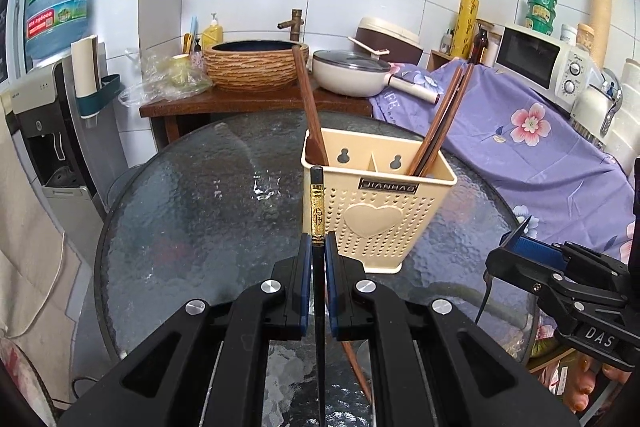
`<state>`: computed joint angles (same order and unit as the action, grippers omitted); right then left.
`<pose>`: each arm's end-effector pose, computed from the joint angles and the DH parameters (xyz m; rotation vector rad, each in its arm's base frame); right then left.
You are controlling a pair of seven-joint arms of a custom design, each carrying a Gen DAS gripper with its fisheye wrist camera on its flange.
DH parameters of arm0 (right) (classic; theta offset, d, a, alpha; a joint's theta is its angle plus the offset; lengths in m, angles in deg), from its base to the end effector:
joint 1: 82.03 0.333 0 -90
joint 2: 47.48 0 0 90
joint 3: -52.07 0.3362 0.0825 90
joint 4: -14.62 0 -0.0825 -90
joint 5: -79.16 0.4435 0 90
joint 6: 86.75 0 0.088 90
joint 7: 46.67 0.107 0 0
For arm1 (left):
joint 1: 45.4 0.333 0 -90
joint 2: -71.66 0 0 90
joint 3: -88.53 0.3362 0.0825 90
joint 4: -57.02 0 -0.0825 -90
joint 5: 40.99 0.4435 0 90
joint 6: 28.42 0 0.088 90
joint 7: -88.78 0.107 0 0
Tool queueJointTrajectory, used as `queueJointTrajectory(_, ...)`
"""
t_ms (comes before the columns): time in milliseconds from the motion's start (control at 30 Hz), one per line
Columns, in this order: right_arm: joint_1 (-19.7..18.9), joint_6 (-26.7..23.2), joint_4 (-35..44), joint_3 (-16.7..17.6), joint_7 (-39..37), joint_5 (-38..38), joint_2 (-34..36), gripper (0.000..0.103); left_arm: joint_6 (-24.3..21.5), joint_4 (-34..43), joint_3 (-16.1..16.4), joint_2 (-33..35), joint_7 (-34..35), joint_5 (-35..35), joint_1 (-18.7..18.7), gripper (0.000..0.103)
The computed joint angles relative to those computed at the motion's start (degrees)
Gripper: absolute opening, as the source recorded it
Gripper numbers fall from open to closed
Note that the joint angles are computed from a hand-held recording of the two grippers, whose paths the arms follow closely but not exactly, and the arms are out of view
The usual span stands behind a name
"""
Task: Organize utensils
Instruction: 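Carry the spoon and black chopstick with both tools over the holder and lower them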
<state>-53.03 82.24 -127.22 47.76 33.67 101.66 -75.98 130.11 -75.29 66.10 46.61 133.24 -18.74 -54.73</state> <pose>0.4562 0.1773 0.5739 -1.7171 1.3441 -0.4094 0.4268 -0.3134 0.5969 -1.6203 1.7926 -0.9998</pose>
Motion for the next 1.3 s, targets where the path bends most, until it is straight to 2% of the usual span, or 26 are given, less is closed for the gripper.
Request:
queueJointTrajectory(167, 0.8, -0.7, 1.1, -0.9, -0.9, 0.9, -0.2, 0.038, 0.5, 0.4, -0.1, -0.9, 0.0, 0.4, 0.3, 0.007)
queueJointTrajectory(567, -1.0, 0.1, 4.3, 1.1, 0.1, -0.9, 0.1, 0.038, 1.0, 2.8, -0.2, -1.8, 1.2, 0.0, 0.6, 0.006)
queueJointTrajectory(800, -3.4, 0.6, 8.8, 2.7, 2.5, -3.5, 2.4, 0.038, 0.5, 7.7, -0.9, -1.0, 1.6, 0.9, 1.8, 0.006)
queueJointTrajectory(1033, -4.8, 2.3, 14.7, 2.9, 5.4, -3.5, 6.7, 0.038, 1.7, 13.8, -3.4, 0.3, -3.2, 4.9, 6.1, 0.006)
queueJointTrajectory(1133, -7.1, 4.8, 16.7, 4.6, 8.0, -5.5, 8.5, 0.038, 2.1, 16.1, -5.2, 1.3, -7.3, 8.2, 9.0, 0.006)
queueJointTrajectory(1200, -10.2, 6.8, 18.0, 6.9, 11.3, -8.4, 9.9, 0.038, 2.8, 17.7, -6.6, 2.4, -11.1, 11.2, 11.1, 0.006)
queueJointTrajectory(1300, -17.9, 9.5, 19.5, 13.1, 18.7, -15.9, 12.1, 0.038, 3.7, 19.5, -8.2, 4.7, -17.0, 16.1, 13.6, 0.006)
